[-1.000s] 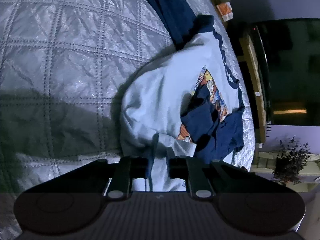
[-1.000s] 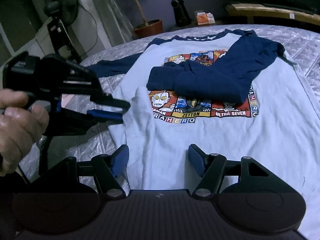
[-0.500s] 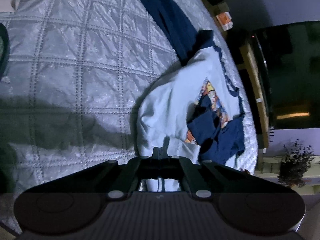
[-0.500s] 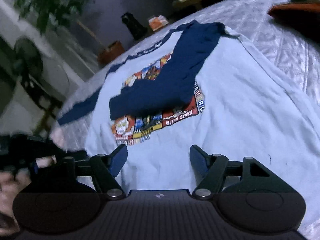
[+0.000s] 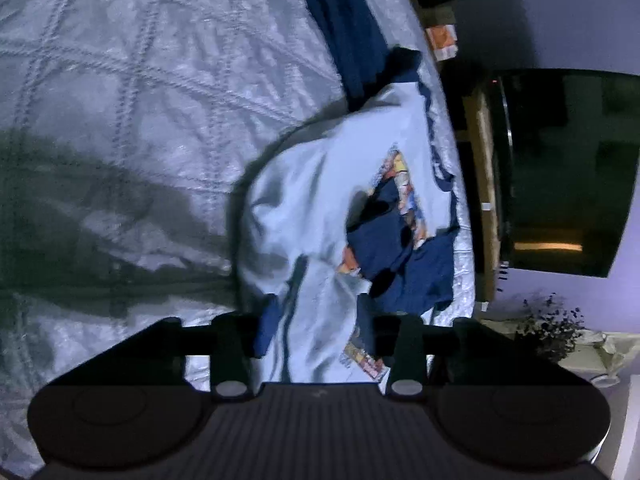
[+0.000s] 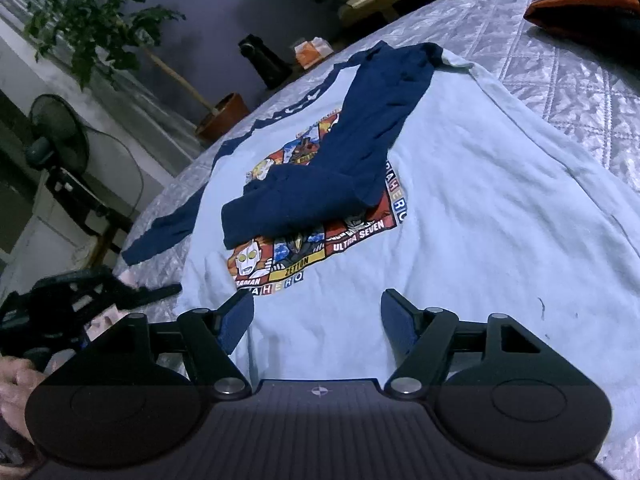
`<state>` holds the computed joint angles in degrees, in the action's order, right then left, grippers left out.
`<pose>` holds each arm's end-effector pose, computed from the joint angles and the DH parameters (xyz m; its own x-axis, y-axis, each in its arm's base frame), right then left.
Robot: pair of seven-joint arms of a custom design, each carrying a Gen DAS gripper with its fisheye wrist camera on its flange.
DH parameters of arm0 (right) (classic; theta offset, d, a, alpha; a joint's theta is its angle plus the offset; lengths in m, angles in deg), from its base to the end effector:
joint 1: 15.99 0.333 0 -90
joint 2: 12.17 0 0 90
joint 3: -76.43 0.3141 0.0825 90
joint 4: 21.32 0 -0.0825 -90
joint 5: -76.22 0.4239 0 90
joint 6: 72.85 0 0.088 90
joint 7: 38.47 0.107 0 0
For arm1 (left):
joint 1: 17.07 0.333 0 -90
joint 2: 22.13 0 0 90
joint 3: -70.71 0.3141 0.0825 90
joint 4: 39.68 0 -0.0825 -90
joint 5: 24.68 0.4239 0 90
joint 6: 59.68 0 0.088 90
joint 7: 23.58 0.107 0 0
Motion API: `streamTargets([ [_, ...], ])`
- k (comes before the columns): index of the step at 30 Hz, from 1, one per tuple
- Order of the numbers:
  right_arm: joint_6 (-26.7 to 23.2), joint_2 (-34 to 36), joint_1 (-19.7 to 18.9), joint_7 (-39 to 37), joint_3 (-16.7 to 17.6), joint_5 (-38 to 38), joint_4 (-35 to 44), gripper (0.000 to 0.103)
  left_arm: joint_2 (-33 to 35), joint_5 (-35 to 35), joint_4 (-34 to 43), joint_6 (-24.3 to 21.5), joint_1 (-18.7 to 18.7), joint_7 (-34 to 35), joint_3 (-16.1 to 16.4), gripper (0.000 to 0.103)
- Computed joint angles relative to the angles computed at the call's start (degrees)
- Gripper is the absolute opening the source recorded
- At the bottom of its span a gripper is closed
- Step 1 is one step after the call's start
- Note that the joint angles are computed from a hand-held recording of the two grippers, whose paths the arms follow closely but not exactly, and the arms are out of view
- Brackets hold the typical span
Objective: Fold clothes
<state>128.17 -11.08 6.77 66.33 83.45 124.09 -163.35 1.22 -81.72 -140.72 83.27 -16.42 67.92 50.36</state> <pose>0.4910 0.1779 0.3497 -0.3275 -0.7293 -0.6008 -0.5262 0.6689 -0.5251 0.6794 -0.2141 0.3572 0.2734 -0.5730 0.7726 -0.9206 -0.3888 0.0374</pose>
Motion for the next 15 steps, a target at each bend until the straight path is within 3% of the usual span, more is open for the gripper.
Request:
streamTargets([
  [4, 0.1, 0.3, -0.1, 0.5, -0.1, -0.9, 0.2, 0.079, 0.9, 0.6, 0.4, 1.3, -0.6, -2.0, 0.0, 0.043],
  [7, 0.1, 0.1, -0.5, 2.8, -0.2, -3.3, -0.4, 0.079, 1.4, -0.3, 0.8, 2.3, -0.3, -1.2, -0.8, 0.051],
  [15, 0.4, -0.1, -0.9, 5.7, -0.3, -6.2, -1.2, 0.079, 2.5, 0.4, 2.0, 2.8, -0.4, 0.6, -1.8, 0.049],
])
